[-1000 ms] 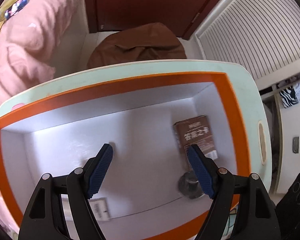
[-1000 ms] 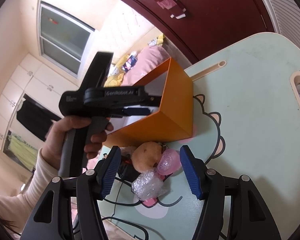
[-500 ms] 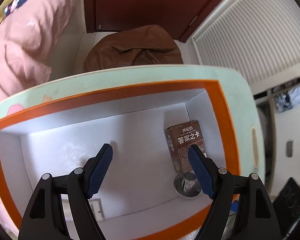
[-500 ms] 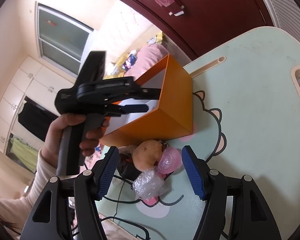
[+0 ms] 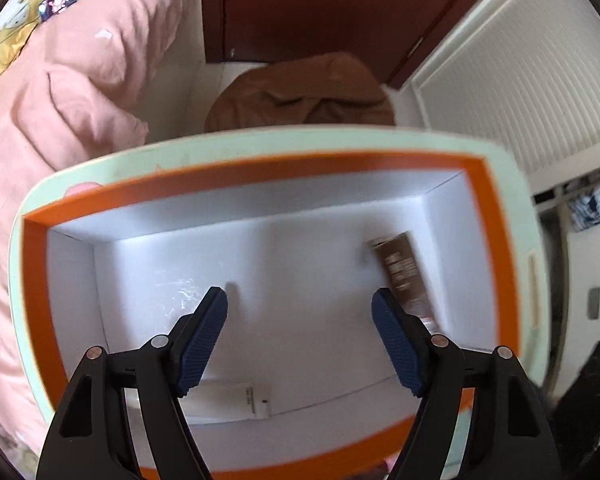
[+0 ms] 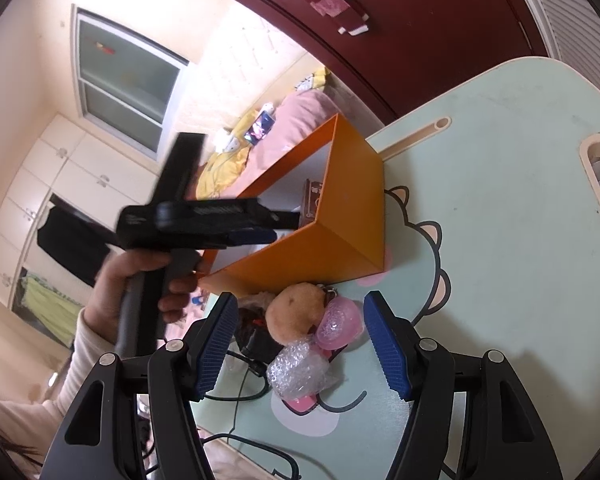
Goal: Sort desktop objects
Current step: 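Reach the left gripper into the box toward the brown card box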
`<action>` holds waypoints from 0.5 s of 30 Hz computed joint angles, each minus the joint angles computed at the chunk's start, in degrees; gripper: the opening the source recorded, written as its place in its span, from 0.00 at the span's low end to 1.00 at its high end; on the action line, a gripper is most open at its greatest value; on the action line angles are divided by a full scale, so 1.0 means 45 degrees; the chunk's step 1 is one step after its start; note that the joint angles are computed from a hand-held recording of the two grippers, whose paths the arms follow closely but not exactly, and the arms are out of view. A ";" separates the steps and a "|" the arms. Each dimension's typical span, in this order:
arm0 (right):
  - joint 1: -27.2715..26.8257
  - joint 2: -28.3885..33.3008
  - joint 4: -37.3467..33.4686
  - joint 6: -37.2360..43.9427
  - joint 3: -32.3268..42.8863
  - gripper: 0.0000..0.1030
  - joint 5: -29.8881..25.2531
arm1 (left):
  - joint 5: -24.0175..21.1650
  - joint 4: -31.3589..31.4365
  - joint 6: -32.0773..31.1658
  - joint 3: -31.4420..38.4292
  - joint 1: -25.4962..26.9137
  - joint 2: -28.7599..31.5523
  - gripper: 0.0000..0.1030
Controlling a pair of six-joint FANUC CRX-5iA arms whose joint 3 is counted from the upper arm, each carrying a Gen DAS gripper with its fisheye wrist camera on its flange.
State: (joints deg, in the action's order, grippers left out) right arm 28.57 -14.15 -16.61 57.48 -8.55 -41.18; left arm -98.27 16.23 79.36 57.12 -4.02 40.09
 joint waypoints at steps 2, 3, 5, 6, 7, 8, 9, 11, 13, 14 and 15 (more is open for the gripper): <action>-0.0041 0.0035 -0.0077 0.0019 0.0029 0.63 -0.0042 | 0.0121 0.0285 0.0138 0.0034 0.0043 -0.0025 0.72; -0.0066 0.0061 -0.0116 0.0034 0.0052 0.63 -0.0062 | -0.0117 0.0772 0.0316 0.0251 0.0085 0.0218 0.73; -0.0071 0.0084 -0.0106 0.0021 0.0070 0.63 -0.0067 | -0.0595 0.1741 0.0725 0.0717 0.0149 0.0742 0.73; -0.0050 0.0082 -0.0061 -0.0008 0.0064 0.63 -0.0053 | -0.0934 0.2128 0.0990 0.1059 0.0142 0.1098 0.73; -0.0040 0.0076 -0.0055 -0.0008 0.0064 0.64 -0.0049 | -0.1150 0.2310 0.1147 0.1243 0.0095 0.1302 0.73; -0.0031 0.0070 -0.0047 -0.0008 0.0065 0.64 -0.0045 | -0.1412 0.2424 0.1254 0.1523 0.0005 0.1589 0.73; -0.0005 0.0053 0.0028 -0.0056 0.0039 0.64 -0.0025 | -0.1341 0.2345 0.1303 0.1441 -0.0055 0.1576 0.73; 0.0041 0.0012 0.0172 -0.0152 -0.0007 0.64 -0.0009 | -0.1181 0.2197 0.1382 0.1241 -0.0166 0.1524 0.73; 0.0053 -0.0022 0.0227 -0.0221 -0.0041 0.64 0.0028 | -0.1038 0.2129 0.1367 0.1134 -0.0196 0.1442 0.73; 0.0029 -0.0013 0.0179 -0.0242 -0.0034 0.65 0.0044 | -0.0984 0.2051 0.1300 0.1074 -0.0212 0.1395 0.73; 0.0005 -0.0004 0.0129 -0.0260 -0.0026 0.65 0.0058 | -0.0915 0.1794 0.0986 0.0963 -0.0263 0.1259 0.73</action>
State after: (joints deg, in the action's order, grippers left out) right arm 28.59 -14.16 -16.04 56.31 -8.67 -40.92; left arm -102.38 24.30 83.79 61.45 -5.20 45.76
